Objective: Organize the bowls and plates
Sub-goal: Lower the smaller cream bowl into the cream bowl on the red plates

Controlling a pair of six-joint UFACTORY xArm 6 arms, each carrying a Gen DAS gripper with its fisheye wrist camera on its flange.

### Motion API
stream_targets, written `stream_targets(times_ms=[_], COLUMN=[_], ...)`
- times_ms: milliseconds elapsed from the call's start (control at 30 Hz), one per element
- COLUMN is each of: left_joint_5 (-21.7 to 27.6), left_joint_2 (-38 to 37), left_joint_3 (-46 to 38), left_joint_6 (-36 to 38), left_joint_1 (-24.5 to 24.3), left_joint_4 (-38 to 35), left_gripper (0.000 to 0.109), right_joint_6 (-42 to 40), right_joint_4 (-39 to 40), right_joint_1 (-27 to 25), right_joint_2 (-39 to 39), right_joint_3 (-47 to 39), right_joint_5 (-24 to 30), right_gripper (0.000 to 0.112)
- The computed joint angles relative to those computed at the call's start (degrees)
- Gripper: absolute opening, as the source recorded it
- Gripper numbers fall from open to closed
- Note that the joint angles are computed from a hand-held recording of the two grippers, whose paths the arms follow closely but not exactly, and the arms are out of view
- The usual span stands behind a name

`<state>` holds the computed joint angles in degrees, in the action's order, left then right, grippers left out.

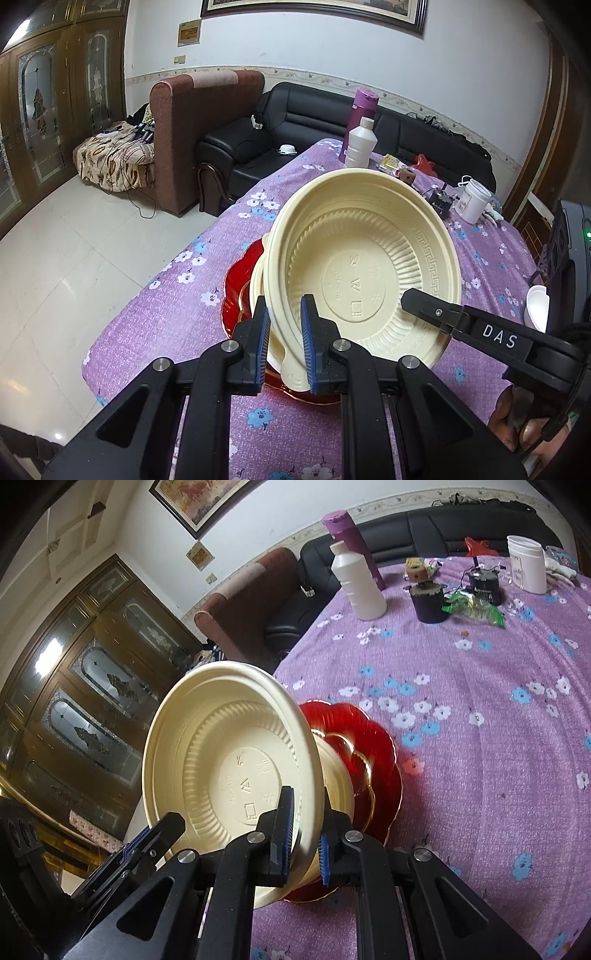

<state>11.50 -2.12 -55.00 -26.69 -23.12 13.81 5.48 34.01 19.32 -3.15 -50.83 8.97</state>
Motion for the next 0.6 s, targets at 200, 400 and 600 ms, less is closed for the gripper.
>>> stream_targets(times_ms=[200, 400, 600], left_joint_5=[0.5, 0.8, 1.3], left_joint_2=[-0.2, 0.0, 0.6], left_joint_3=[0.2, 0.2, -0.2], left_joint_6=[-0.1, -0.7, -1.1], left_joint_1=[0.1, 0.3, 0.2], left_joint_4=[0.3, 1.3, 1.8], left_gripper=[0.015, 0.015, 0.015], right_joint_6=[-0.1, 0.2, 0.1], right_joint_4=[0.3, -0.1, 0.4], right_joint_1=[-0.2, -0.2, -0.4], right_joint_2=[0.4, 1.0, 1.3], right_joint_3=[-0.9, -1.6, -2.0], right_joint_5=[2.1, 3.7, 4.6], right_gripper=[0.011, 0.011, 0.011])
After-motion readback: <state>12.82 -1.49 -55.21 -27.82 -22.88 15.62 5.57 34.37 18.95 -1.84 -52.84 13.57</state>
